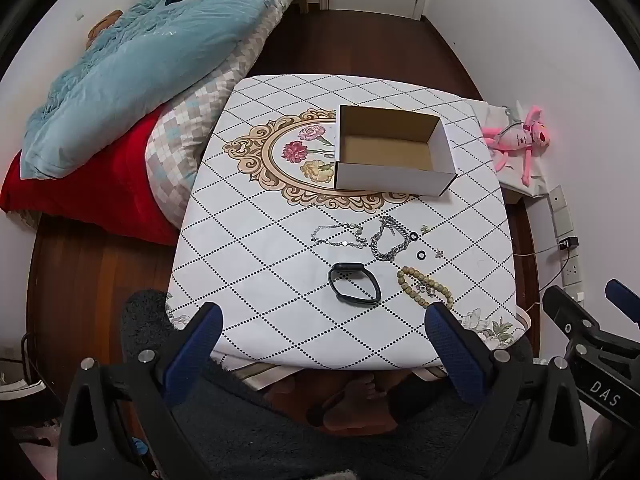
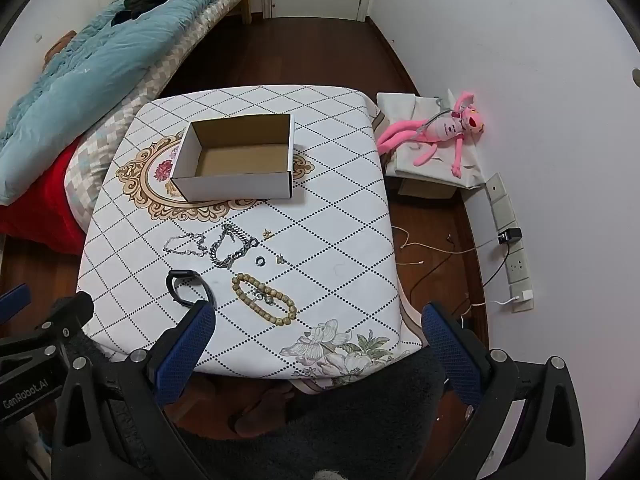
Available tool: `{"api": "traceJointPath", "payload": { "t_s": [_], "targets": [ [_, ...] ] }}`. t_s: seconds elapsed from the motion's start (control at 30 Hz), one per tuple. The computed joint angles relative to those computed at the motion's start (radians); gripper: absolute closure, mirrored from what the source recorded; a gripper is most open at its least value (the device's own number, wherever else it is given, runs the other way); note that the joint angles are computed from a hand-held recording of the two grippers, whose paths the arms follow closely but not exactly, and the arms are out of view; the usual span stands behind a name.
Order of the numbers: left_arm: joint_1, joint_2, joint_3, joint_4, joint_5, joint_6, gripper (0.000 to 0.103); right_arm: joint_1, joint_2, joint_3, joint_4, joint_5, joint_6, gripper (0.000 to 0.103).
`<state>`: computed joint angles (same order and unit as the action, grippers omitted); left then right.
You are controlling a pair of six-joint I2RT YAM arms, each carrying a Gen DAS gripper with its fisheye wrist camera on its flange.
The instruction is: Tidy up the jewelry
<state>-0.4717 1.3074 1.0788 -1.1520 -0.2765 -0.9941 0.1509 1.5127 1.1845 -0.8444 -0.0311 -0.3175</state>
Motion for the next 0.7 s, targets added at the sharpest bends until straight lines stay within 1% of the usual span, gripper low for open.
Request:
{"api": "traceJointPath", "payload": {
  "t_s": [0.47, 0.57, 0.7],
  "targets": [
    [-0.001, -0.002, -0.003, 0.007, -0.005, 0.003, 0.000, -0.008, -0.006, 0.003, -0.010, -0.012, -0.004, 0.000],
    [0.007, -0.007, 0.019, -0.017, -0.005, 0.011, 0.000, -0.005, -0.008, 0.016, -0.023, -0.011, -0.001, 0.000],
    [-0.008, -0.002, 0.023, -0.018, -0.016, -0.005, 0.000, -0.001, -0.007, 0.029, -0.029, -0.010, 0.003, 0.000]
  ]
}}
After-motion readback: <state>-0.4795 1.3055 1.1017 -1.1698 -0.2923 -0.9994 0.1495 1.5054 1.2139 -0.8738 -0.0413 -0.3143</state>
